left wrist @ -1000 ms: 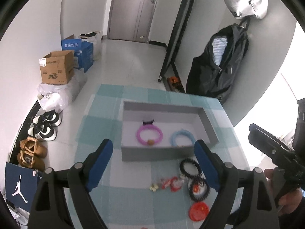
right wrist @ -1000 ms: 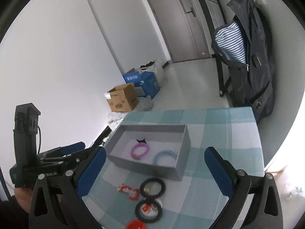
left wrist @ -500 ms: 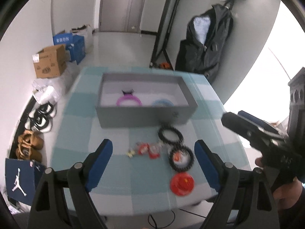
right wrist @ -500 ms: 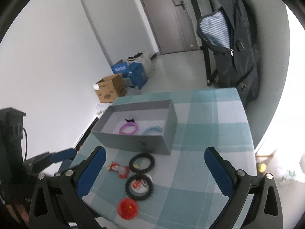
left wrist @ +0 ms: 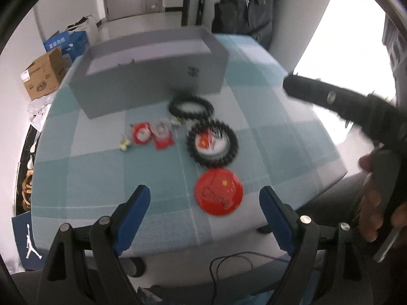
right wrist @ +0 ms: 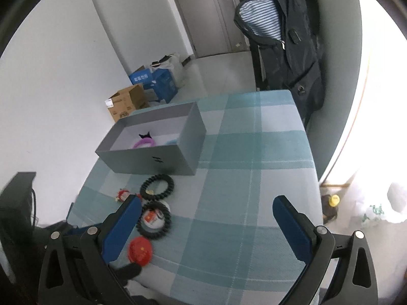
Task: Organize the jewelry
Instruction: 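Withdraw both grippers from the box toward the remaining jewelry, then grasp the red China badge with the left gripper and lift it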
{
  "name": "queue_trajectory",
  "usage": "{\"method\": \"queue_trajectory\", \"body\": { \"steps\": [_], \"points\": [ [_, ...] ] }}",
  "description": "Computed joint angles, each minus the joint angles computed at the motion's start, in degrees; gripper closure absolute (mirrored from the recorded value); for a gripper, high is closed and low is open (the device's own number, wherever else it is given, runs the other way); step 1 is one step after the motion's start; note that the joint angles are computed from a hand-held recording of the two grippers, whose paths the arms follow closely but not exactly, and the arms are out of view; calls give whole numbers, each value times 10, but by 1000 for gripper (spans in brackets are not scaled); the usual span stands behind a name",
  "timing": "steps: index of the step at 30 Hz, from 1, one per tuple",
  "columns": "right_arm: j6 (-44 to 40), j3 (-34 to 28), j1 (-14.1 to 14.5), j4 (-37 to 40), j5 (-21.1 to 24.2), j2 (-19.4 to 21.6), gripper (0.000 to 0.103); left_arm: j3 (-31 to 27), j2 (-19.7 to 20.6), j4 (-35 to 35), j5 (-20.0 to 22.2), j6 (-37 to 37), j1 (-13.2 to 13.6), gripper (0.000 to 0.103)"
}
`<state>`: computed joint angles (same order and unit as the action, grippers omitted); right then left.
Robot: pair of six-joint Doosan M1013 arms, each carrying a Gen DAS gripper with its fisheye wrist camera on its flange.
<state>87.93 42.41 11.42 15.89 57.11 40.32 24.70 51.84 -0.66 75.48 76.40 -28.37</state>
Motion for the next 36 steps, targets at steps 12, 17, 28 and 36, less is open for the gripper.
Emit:
{"method": "queue_trajectory", "body": {
  "steps": [12,17,28,36],
  "points": [
    [14,2,-4,-5,4,-1,0,-60,32,25,54,5,-7,19],
    [16,6,-5,-7,3,-4,0,-65,36,36,56,18,-10,21],
    [26,4,-3,-21,13,-1,0,-40,20,17,32,59,-15,65],
    [34,1,-3,-27,20,2,0,-29,16,3,28,57,-15,66]
  ]
}}
